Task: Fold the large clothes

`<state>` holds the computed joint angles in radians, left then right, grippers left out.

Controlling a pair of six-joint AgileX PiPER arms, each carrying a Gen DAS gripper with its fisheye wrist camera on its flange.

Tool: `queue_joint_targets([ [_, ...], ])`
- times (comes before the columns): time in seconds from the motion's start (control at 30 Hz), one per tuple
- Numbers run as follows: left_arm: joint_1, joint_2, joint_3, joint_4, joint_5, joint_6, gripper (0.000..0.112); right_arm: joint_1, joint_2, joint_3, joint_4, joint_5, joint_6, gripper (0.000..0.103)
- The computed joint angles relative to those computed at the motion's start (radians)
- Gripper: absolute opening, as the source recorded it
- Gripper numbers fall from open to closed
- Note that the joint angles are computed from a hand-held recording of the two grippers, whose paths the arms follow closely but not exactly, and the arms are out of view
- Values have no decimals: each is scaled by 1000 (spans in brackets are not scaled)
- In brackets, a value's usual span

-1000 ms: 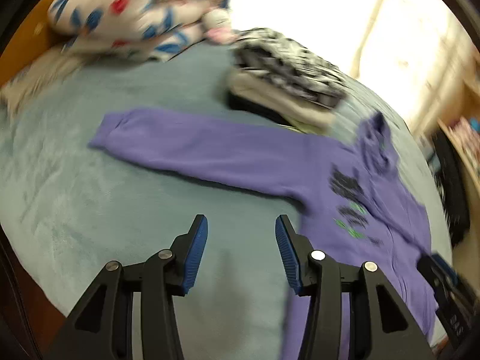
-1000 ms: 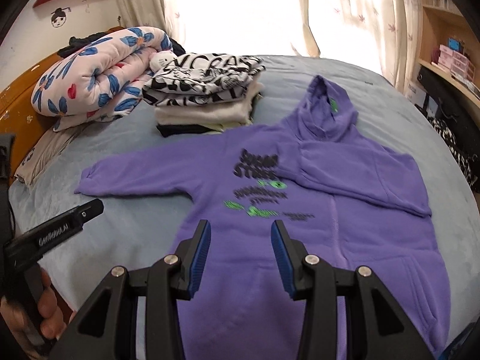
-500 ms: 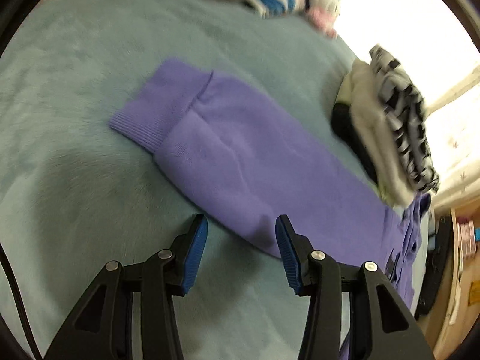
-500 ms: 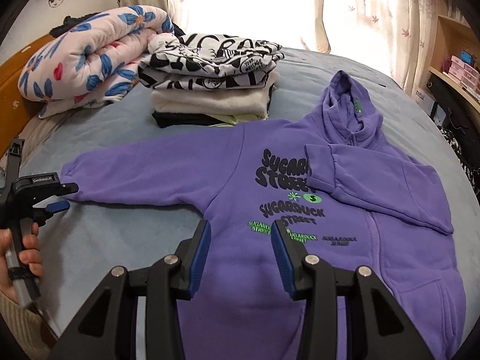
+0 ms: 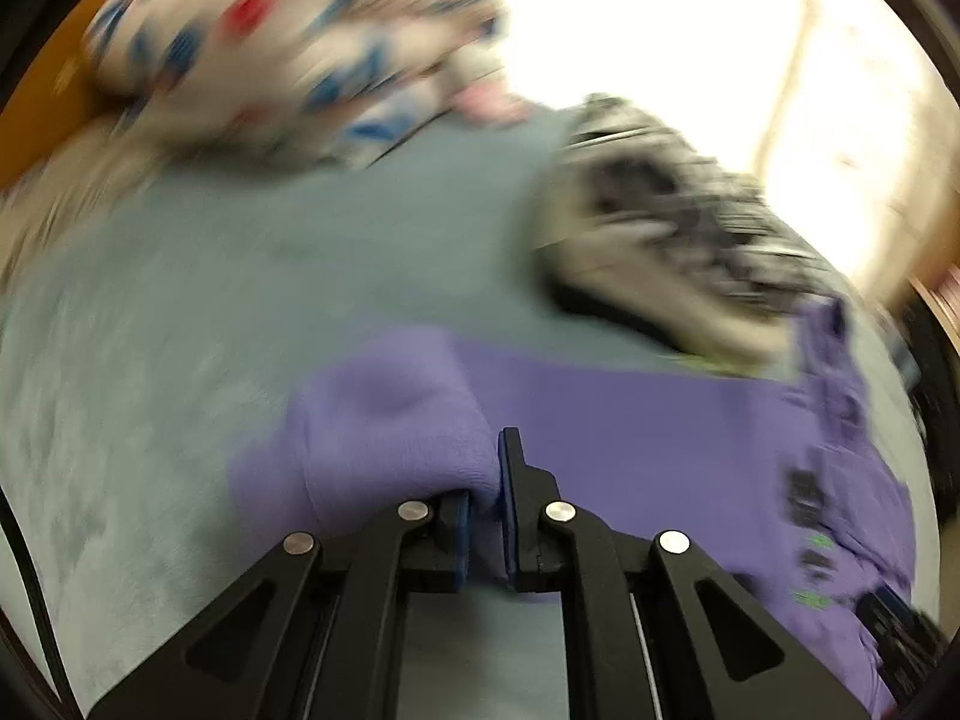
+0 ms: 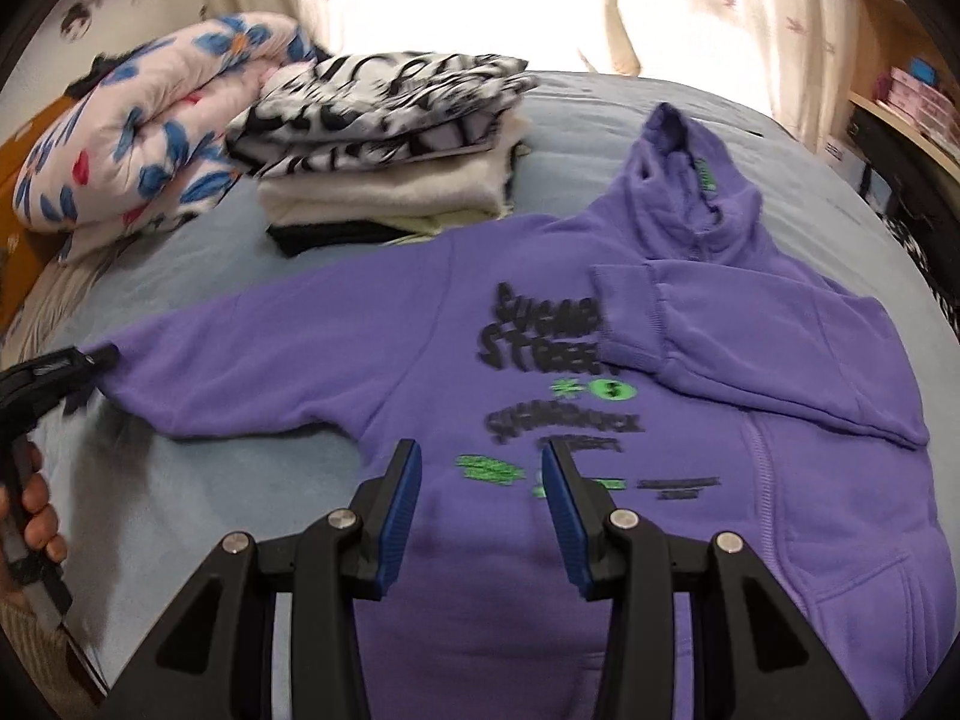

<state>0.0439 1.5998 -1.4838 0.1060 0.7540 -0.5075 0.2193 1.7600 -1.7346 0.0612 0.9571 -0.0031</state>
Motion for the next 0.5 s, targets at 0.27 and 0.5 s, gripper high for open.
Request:
queue_joint_targets([
  [0.27,-427,212,-444,34,126,38,10,-228,-68,39,112,0,-88,42],
  [0.5,-550,554,-815,-172,386,56,46,-429,-56,51,166,40,-165,42],
])
